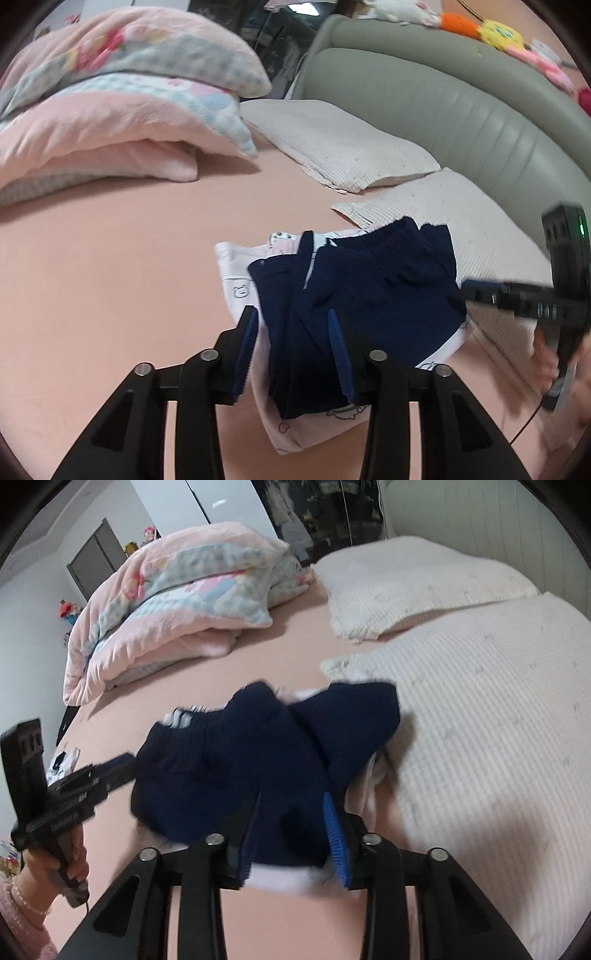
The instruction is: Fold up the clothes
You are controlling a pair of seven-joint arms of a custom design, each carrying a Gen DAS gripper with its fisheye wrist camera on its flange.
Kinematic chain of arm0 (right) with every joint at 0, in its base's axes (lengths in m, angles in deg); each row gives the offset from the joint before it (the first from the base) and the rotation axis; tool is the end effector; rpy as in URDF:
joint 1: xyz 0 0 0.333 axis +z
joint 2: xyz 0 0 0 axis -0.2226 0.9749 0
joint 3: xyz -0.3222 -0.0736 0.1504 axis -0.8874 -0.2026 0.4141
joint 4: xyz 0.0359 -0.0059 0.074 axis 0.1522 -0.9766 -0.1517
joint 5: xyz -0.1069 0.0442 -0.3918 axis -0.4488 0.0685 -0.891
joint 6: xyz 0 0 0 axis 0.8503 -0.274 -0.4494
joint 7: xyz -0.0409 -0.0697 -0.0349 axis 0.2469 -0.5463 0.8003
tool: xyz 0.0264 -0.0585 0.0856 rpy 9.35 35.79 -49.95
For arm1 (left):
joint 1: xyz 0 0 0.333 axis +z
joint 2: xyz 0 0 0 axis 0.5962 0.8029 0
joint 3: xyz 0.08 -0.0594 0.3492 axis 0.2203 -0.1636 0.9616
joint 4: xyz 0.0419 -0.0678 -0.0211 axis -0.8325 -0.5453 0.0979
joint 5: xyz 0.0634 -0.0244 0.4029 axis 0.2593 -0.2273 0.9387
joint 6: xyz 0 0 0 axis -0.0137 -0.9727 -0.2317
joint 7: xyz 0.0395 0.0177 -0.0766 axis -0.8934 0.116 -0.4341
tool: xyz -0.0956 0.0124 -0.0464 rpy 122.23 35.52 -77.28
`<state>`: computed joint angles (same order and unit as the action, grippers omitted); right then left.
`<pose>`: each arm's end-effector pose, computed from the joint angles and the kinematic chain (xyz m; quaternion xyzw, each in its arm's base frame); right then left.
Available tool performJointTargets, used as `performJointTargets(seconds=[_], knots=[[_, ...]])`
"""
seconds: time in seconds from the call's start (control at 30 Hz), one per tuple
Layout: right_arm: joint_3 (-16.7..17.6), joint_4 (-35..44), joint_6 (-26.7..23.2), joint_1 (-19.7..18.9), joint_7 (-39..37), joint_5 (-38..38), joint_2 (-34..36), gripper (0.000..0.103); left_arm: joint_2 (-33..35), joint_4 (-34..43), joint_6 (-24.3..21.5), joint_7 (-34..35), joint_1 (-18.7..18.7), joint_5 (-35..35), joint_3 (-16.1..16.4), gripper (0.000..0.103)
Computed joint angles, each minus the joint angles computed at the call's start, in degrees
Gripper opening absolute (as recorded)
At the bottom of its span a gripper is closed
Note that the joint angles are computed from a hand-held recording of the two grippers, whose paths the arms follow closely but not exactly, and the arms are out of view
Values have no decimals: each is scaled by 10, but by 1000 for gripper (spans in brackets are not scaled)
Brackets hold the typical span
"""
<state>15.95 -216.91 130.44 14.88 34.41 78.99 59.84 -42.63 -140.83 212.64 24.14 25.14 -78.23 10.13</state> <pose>0.4735 0.3059 0.5298 -0.7446 0.5742 -0.0628 0.3346 0.4098 -0.1585 0.5585 -0.6194 0.6809 -0.3569 0.1595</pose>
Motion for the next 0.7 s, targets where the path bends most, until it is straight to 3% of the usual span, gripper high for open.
performJointTargets(seconds=[0.07, 0.13, 0.2, 0.23, 0.3, 0.47, 0.53, 0.6, 0.63, 0.7], knots=[[10, -4, -14, -3, 32, -37, -9, 54, -6, -3, -6, -21, 19, 14, -16, 69], [17, -3, -29, -2, 57, -63, -13, 66, -14, -7, -18, -39, 29, 23, -21, 74], [28, 4, -55, -4, 100, -106, -14, 83, -31, -11, -52, -80, 65, 56, -45, 85], [36, 9, -74, -7, 136, -141, -14, 86, -45, -15, -69, -111, 93, 84, -66, 86], [47, 12, -89, -7, 188, -193, -16, 86, -77, -26, -100, -173, 140, 136, -98, 86], [60, 32, -97, 15, 256, -230, -7, 88, -150, -65, -144, -268, 199, 198, -103, 86], [73, 57, -118, 18, 316, -290, 6, 88, -197, -77, -176, -333, 264, 263, -139, 86], [82, 86, -143, 27, 365, -343, 22, 88, -238, -87, -199, -368, 296, 306, -149, 86], [85, 98, -149, 33, 386, -366, 28, 88, -256, -92, -210, -385, 308, 329, -150, 86], [88, 116, -156, 48, 407, -386, 40, 88, -267, -103, -221, -369, 288, 330, -112, 86]])
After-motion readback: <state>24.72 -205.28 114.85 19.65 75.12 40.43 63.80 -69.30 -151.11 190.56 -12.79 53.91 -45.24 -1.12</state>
